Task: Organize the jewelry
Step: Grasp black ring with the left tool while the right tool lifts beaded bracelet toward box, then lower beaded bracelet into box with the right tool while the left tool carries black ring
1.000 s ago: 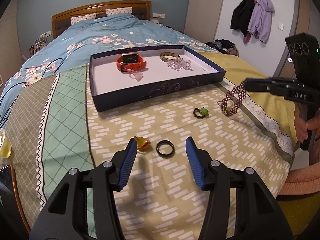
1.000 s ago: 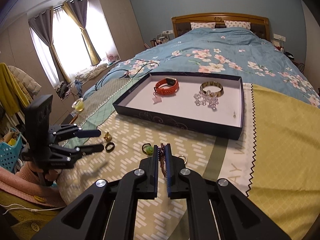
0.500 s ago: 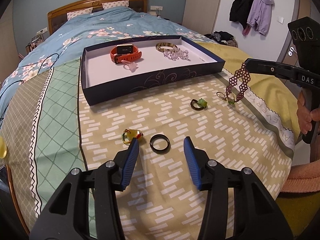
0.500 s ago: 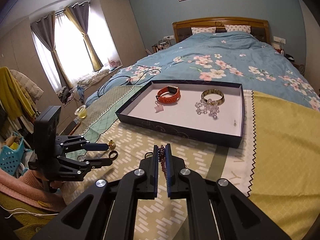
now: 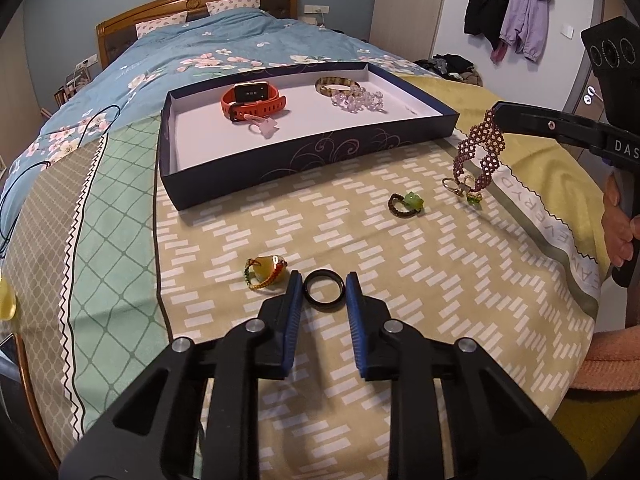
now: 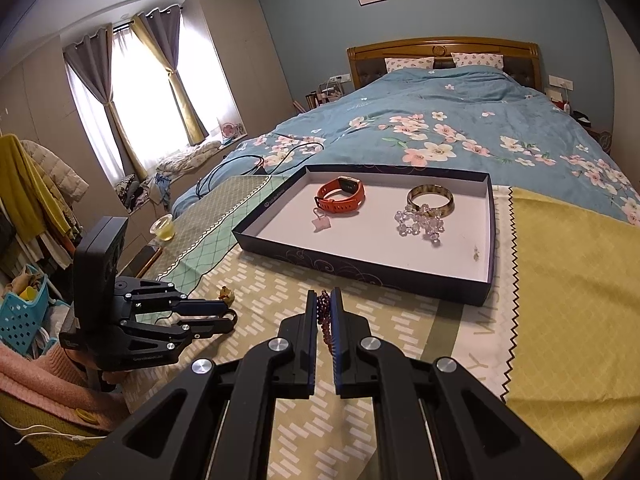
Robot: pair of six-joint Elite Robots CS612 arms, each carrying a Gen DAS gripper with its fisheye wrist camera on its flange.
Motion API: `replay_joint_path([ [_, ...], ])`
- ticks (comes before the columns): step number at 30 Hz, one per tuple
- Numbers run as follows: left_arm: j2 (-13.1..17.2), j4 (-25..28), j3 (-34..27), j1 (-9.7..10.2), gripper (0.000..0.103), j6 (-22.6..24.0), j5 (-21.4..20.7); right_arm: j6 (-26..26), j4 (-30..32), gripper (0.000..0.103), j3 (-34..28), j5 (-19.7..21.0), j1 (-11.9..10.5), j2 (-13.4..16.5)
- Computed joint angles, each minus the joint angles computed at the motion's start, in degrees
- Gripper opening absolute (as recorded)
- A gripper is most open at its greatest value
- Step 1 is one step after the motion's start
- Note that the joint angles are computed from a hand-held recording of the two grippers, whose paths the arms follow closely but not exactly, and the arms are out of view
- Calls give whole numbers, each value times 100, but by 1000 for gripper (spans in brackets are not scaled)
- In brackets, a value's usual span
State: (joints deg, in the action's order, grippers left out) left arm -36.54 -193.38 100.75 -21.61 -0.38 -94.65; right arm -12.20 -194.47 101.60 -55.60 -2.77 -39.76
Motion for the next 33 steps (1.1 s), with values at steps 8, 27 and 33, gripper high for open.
replay_joint_path([
  [8,-18,-226,24,1,22,-75,-82,52,-108,5,-75,49,-9,12],
  [27,-87,-718,-141,12,22,-15,-88,117,-179,5,-389,24,20,79],
  [33,-72,-792,-257,34,22,-56,-92,223,-164,5,-578,50,21,143],
])
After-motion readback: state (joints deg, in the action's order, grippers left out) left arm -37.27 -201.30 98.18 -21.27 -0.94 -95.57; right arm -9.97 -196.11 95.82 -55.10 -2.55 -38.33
